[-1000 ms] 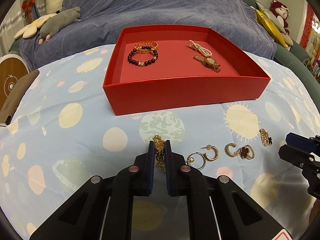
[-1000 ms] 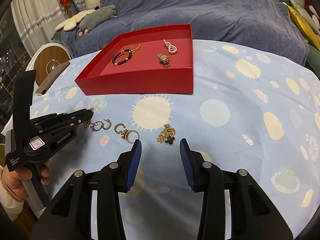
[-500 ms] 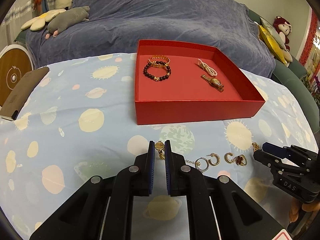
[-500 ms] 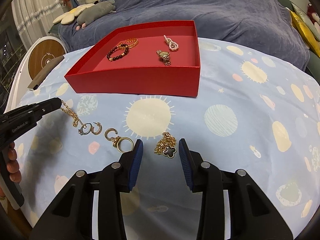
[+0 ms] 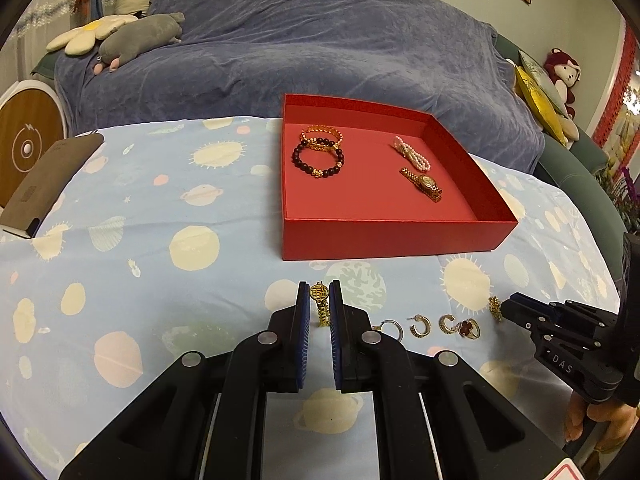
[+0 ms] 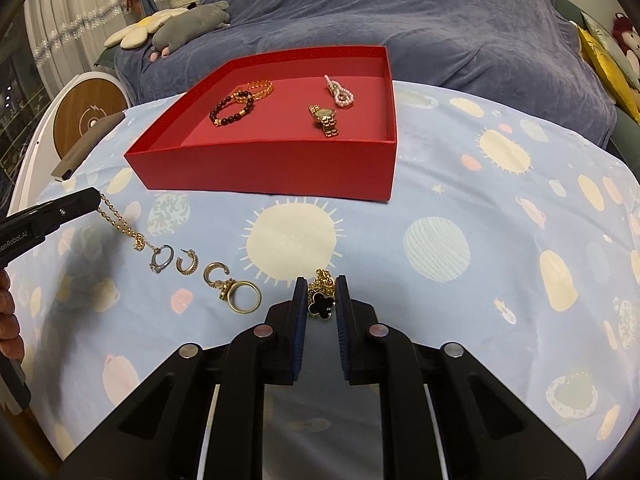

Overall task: Organize jewelry
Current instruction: 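Carry both chains into the red box and open both tools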

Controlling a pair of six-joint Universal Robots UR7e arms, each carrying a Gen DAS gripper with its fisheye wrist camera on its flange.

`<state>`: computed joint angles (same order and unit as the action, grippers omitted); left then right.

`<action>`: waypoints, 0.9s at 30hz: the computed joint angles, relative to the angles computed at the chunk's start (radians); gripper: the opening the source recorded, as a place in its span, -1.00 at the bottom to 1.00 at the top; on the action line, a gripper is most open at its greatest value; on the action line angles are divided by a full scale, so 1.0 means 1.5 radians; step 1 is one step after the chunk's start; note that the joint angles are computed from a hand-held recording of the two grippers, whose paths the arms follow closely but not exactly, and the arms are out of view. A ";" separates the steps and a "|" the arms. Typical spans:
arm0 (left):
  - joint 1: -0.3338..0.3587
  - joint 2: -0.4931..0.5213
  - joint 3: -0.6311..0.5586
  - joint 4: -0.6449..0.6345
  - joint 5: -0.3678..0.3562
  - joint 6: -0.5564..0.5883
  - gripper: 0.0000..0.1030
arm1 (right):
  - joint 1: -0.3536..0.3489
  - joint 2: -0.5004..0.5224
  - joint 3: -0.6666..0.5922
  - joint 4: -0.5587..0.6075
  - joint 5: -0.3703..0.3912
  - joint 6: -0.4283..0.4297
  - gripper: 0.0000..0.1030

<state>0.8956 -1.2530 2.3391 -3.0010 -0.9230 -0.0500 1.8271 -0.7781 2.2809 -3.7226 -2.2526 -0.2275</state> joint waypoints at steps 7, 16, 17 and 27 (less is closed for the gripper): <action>-0.009 -0.016 -0.004 -0.003 -0.011 -0.005 -0.86 | 0.017 -0.030 0.009 -0.007 0.013 0.008 -0.74; -0.032 -0.026 -0.016 -0.008 -0.019 -0.010 -0.86 | 0.043 -0.062 0.006 0.011 0.020 0.024 -0.74; -0.034 -0.026 -0.019 -0.011 -0.021 -0.009 -0.86 | 0.045 -0.068 0.005 0.015 0.022 0.027 -0.74; -0.052 0.015 -0.101 -0.026 -0.026 0.026 -0.86 | 0.066 -0.108 -0.072 0.086 0.035 0.015 -0.74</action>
<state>0.8178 -1.2305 2.1873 -3.0405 -0.9620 -0.0109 1.9263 -0.9399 2.1724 -3.5931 -2.2006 -0.2047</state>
